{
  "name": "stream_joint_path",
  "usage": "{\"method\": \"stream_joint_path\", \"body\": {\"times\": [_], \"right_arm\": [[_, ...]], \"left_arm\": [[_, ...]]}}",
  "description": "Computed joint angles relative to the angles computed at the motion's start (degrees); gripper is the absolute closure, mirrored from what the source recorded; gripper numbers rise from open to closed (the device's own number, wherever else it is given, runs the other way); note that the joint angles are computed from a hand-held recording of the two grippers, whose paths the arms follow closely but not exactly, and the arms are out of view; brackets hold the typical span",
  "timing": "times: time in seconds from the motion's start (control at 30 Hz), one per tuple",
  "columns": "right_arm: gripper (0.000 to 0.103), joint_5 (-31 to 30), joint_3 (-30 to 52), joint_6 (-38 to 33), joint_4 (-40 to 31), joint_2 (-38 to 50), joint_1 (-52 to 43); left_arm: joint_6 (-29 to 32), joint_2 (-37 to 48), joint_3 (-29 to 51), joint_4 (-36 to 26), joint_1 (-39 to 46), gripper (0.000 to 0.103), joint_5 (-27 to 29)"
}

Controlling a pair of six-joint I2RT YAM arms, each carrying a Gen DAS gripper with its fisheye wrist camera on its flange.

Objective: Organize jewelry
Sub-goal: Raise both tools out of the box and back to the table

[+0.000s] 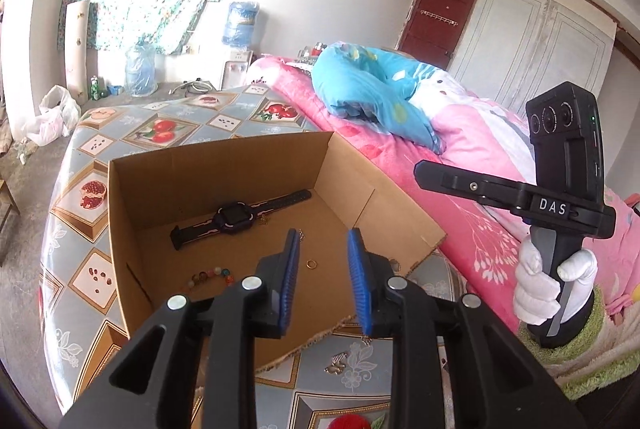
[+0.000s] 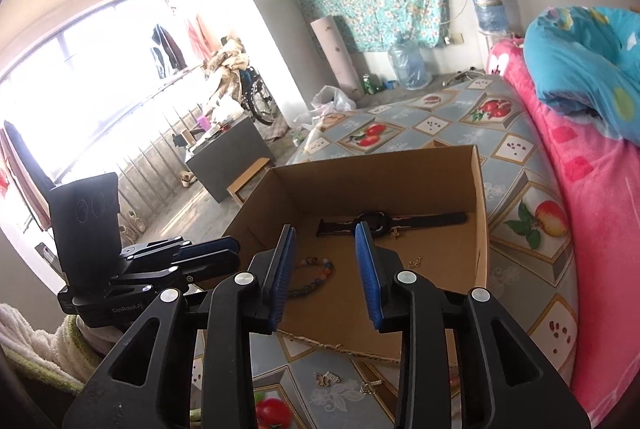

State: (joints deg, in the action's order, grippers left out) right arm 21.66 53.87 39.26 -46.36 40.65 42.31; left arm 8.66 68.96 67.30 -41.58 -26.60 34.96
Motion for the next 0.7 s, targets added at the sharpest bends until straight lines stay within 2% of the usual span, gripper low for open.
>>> {"method": "stream_joint_path", "body": {"times": [0.17, 0.3, 0.37, 0.43, 0.6, 0.7], "right_arm": [[0.066, 16.71, -1.89, 8.05, -4.12, -1.4, 20.68], [0.058, 22.06, -4.66, 18.57, -7.89, 0.0, 31.45], [0.057, 21.81, -7.15, 23.91, -8.71, 0.05, 34.32], [0.057, 19.62, -9.85, 27.92, -8.46, 0.68, 34.56], [0.057, 15.83, -14.28, 35.61, -7.26, 5.72, 36.04], [0.057, 13.59, -16.29, 36.49, -5.32, 7.22, 34.7]], "left_arm": [[3.74, -6.96, -5.35, -3.07, 3.31, 0.074, 4.23], [7.52, -10.24, -8.66, -7.86, 5.52, 0.073, 6.85], [10.17, -10.97, -10.34, -11.15, 6.65, 0.07, 9.21], [11.55, -11.95, -12.61, -12.61, 5.91, 0.069, 8.87], [9.28, -13.23, -19.13, -8.95, -0.73, 0.069, 0.1], [6.73, -12.14, -22.1, -4.54, -4.38, 0.069, -5.73]]}}
